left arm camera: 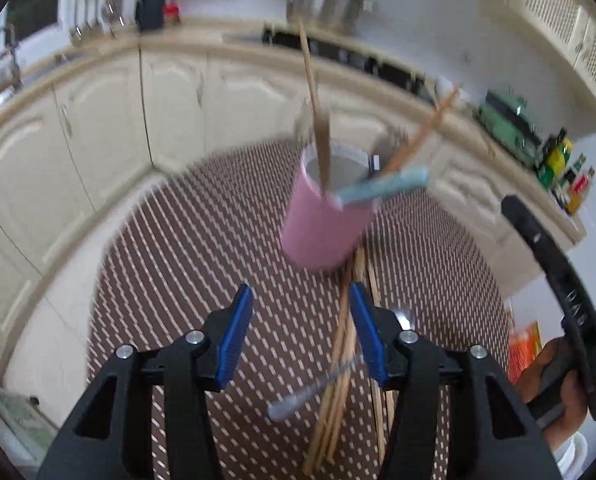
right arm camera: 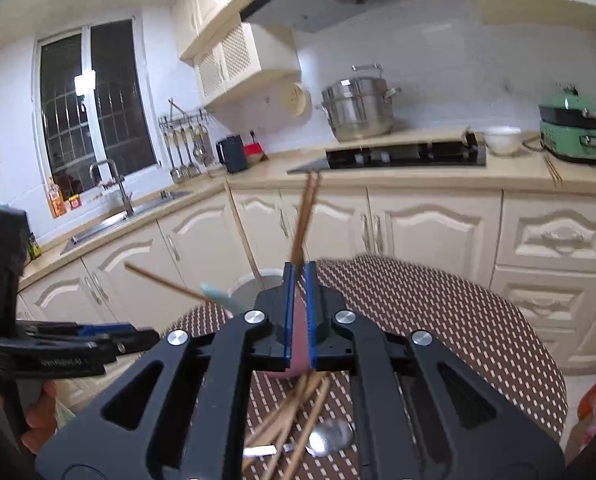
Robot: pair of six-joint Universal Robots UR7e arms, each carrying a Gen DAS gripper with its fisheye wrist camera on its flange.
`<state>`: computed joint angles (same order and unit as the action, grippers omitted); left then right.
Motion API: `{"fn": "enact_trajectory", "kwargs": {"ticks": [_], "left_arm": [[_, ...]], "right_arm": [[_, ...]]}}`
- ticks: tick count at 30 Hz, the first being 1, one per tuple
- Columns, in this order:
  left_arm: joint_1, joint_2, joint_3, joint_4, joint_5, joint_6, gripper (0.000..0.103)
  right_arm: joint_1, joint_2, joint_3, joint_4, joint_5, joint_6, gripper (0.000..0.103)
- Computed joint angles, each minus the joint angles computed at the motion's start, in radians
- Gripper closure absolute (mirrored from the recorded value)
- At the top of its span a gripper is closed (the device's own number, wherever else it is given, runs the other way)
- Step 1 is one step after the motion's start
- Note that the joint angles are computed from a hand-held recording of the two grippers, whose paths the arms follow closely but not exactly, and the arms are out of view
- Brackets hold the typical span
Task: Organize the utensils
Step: 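Grasp a wooden chopstick with the left tool while the right tool grasps one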
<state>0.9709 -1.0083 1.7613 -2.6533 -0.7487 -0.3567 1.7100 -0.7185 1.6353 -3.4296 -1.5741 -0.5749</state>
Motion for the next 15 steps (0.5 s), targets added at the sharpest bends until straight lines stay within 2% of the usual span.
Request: {"fn": "enact_trajectory", "kwargs": {"ticks": [2,7,9,15], "left_arm": [[0.011,0.016,-0.015,0.071,-0.028,-0.034,0.053],[0.034,0.058,-0.042,0.119,-0.123,-0.053,0.053],[0.039,0.081,-0.065,0.149,-0.147,-0.047,0.071],[0.055,0.156,-0.154,0.240,-0.166,-0.084,0.084]], "right_arm": [[-0.008,-0.014,0.015,0.030,-0.027,0.011,0.097],[-0.023,-0.038,0.030,0.143,-0.101,0.053,0.097],[-0.028,-0.042,0.033,0.183,-0.132,0.063,0.097],[-0.051,-0.064,0.047,0.287,-0.146,0.102,0.097]]}}
